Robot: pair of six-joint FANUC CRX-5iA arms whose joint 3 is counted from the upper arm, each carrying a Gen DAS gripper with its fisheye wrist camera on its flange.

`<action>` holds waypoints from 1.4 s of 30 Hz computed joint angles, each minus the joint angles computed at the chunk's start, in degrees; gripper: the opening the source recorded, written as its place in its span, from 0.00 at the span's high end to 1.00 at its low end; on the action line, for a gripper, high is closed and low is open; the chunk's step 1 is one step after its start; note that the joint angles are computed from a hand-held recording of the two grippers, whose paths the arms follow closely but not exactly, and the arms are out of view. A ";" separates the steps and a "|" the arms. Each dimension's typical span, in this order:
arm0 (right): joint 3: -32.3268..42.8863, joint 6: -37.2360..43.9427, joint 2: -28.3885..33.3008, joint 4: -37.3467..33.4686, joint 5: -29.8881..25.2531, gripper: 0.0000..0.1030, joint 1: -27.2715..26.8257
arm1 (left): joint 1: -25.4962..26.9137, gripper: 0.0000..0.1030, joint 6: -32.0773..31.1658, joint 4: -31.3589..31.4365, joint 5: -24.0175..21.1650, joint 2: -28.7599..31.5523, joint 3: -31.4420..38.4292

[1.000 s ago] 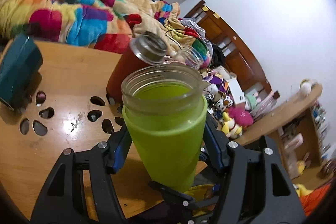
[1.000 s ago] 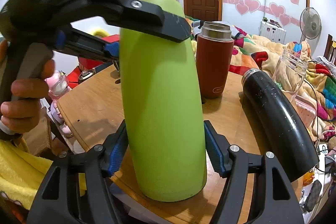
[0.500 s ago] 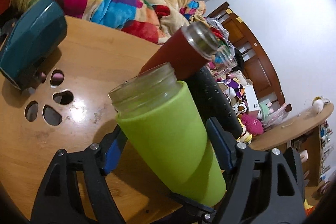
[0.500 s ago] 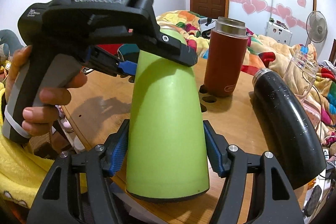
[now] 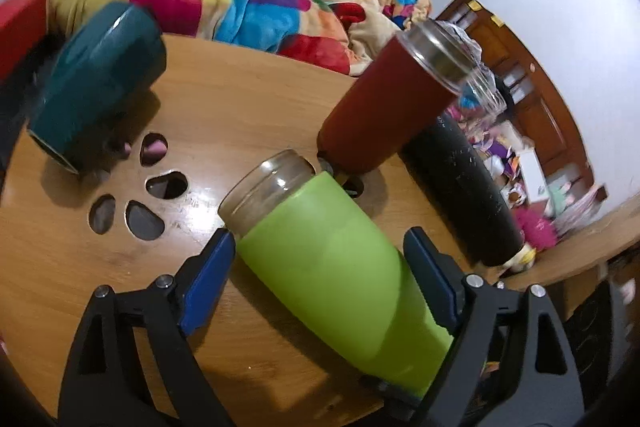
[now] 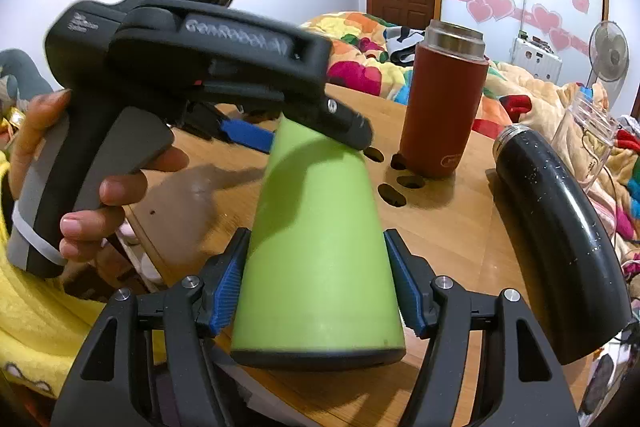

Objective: Flip cup upside down
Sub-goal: 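Tilt the held green bottle sideways with the left gripper toward the right gripper, then rotate the green bottle base-up with the left gripper and lower it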

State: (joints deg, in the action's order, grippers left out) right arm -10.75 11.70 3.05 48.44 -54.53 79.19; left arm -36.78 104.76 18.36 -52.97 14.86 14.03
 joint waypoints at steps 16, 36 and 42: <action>-1.72 -2.47 -1.10 0.15 -0.46 0.40 1.26 | -6.82 0.22 5.05 -20.11 -3.22 -1.77 6.27; -3.27 -10.53 -4.06 6.63 -4.10 0.38 5.19 | -7.82 0.56 0.50 -17.44 1.39 -5.11 3.45; -3.05 -11.36 -4.96 11.68 -4.51 0.38 5.29 | -6.29 0.59 -0.61 -14.62 3.14 -6.25 1.88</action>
State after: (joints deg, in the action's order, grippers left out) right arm -13.80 0.34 -1.91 60.12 -59.05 84.48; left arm -43.07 104.15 3.74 -49.83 8.61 15.91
